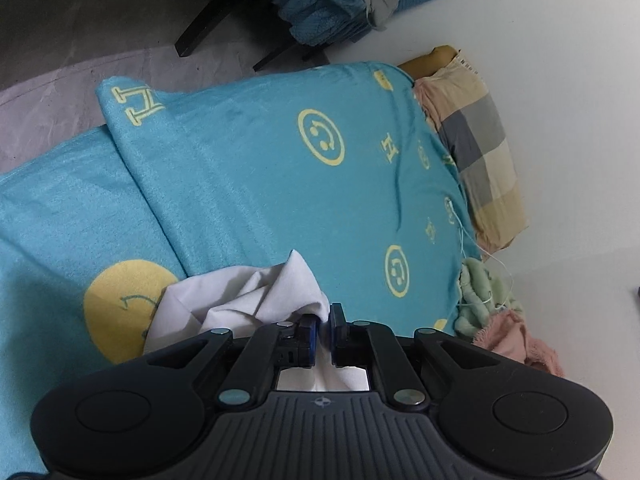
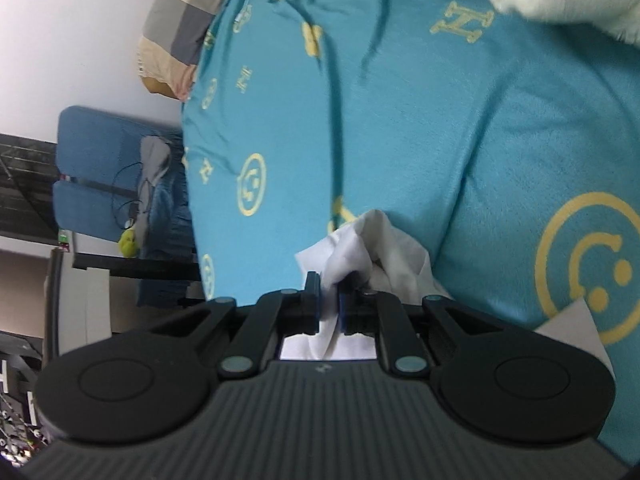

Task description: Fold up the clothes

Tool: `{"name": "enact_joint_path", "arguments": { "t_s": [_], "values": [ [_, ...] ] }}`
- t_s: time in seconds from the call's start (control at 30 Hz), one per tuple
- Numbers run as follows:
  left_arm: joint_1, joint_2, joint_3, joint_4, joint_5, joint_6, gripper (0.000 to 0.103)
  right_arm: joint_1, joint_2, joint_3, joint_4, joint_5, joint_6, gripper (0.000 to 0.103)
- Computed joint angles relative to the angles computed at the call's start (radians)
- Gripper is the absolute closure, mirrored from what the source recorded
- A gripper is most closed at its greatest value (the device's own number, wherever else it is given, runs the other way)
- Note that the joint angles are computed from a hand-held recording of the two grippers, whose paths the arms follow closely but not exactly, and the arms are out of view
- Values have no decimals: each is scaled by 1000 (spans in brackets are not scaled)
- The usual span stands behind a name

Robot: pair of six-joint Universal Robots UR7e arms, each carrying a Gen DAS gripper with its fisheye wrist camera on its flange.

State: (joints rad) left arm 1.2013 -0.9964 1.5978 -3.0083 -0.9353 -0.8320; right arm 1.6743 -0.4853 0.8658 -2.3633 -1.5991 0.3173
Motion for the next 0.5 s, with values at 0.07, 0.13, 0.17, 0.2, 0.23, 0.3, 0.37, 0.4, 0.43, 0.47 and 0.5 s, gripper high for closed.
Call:
{"name": "enact_joint_path", "arguments": {
  "t_s": [0.07, 0.13, 0.17, 0.2, 0.23, 0.3, 0.37, 0.4, 0.43, 0.47, 0.5],
  "values": [
    [6, -2, 0, 2, -10, 10, 95, -9, 2, 4, -3, 15, 4, 91],
    [3, -8, 3, 12, -8, 46, 88, -15, -11, 30, -26, 40, 4, 90],
    [-1, -13, 4, 21, -5, 72, 79, -17, -19, 45, -39, 52, 0, 89],
    [-7, -18, 8, 23, 6, 100, 75, -18, -26, 56, -49, 61, -7, 89],
    [-18, -23, 17, 11, 31, 137, 64, -19, -35, 71, -62, 74, -17, 88],
    [-45, -28, 24, 5, 87, 239, 38, -19, -54, 101, -86, 93, -47, 76],
    [-74, -18, 23, -10, 152, 374, 30, -10, -73, 137, -138, 93, -100, 58],
    [-89, -10, 20, -24, 186, 448, 30, -5, -81, 155, -169, 93, -130, 50],
    [-102, 0, 14, -31, 221, 520, 30, 0, -90, 175, -201, 97, -175, 50],
    [-109, 14, 4, -24, 245, 573, 29, 5, -95, 186, -224, 104, -225, 50],
    [-109, 27, -8, -17, 247, 605, 29, 11, -87, 176, -226, 102, -274, 50]
  ]
}}
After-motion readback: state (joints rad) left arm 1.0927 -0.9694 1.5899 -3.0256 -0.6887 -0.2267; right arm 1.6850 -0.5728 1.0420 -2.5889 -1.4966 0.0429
